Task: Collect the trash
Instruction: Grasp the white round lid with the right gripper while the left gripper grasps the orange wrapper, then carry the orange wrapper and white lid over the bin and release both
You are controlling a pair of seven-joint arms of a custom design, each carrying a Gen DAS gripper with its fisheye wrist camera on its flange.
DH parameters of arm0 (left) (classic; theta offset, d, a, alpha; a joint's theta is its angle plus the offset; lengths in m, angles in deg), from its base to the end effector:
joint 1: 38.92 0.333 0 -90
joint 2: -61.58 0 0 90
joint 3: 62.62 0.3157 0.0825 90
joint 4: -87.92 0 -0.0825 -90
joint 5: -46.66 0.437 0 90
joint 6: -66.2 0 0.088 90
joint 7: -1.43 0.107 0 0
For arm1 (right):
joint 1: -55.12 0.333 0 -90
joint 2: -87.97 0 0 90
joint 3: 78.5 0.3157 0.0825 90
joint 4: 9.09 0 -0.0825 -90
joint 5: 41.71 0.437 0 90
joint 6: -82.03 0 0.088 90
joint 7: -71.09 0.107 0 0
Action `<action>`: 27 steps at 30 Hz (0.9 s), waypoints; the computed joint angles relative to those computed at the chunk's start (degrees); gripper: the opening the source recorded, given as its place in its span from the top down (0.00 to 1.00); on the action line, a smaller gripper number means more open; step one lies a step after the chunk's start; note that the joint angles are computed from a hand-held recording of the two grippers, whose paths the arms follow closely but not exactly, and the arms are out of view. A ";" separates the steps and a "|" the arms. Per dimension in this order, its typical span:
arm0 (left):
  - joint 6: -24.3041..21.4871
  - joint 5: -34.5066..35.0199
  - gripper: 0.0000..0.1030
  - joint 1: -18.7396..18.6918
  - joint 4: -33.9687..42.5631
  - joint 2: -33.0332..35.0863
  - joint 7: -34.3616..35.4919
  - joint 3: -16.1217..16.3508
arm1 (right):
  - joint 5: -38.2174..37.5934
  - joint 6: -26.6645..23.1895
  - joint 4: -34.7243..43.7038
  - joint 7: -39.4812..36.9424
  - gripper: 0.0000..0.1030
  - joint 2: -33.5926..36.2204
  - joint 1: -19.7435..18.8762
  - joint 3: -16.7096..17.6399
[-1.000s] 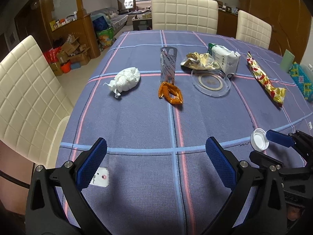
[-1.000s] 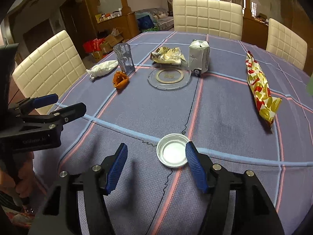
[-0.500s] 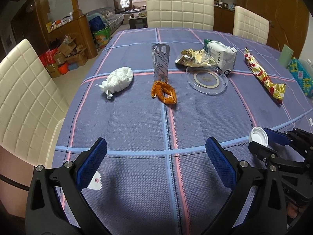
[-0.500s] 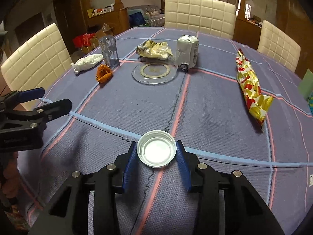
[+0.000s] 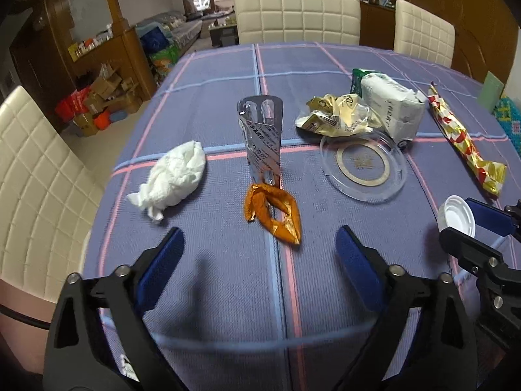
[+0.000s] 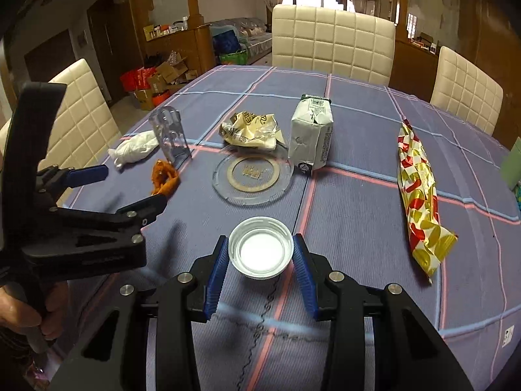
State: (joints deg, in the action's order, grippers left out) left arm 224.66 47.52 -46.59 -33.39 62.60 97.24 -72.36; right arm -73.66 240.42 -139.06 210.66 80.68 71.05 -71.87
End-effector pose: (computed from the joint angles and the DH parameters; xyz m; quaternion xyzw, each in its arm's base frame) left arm 0.6064 -0.1904 0.4488 -0.5187 0.7967 -0.2383 0.1987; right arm 0.5309 0.2461 0.4483 -0.6602 0.6674 -0.2249 0.2610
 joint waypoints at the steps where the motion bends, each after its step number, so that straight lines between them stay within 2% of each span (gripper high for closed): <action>1: -0.89 -0.93 0.16 0.04 1.03 0.82 0.59 0.00 | 0.37 -0.19 0.53 -0.27 0.62 0.58 0.00 -0.10; 7: -2.03 -1.71 0.18 -0.06 4.39 4.24 1.70 0.40 | 3.40 -0.23 3.12 -2.48 0.62 3.64 0.24 -1.02; 10: -2.53 -4.42 0.25 0.26 5.43 5.16 4.05 0.21 | 4.48 0.01 3.98 -3.30 0.62 4.75 0.45 -1.29; 13: -2.15 -6.50 0.40 0.37 5.67 5.34 6.72 0.01 | 5.27 0.04 4.62 -3.99 0.62 5.57 0.73 -1.41; 15: -2.04 -8.51 0.61 0.57 5.35 4.99 9.77 -0.33 | 6.49 0.10 4.67 -4.95 0.62 5.80 0.95 -1.50; 16: -2.16 -9.01 0.63 0.54 5.09 4.71 10.68 -0.37 | 6.67 0.08 4.74 -5.08 0.62 5.88 1.00 -1.53; 19: -2.69 -12.74 0.66 0.70 3.42 3.03 14.26 -0.74 | 6.44 0.13 4.46 -4.65 0.62 5.54 1.16 -1.50; 27: 1.11 -17.28 0.68 0.32 -3.63 -3.70 18.22 -0.19 | 4.29 0.03 3.79 -3.29 0.62 4.06 1.80 -0.63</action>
State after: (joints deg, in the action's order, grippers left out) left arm 225.77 30.24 -46.28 -37.01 58.90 115.46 -72.55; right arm -69.36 240.46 -135.28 207.37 84.74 72.85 -72.50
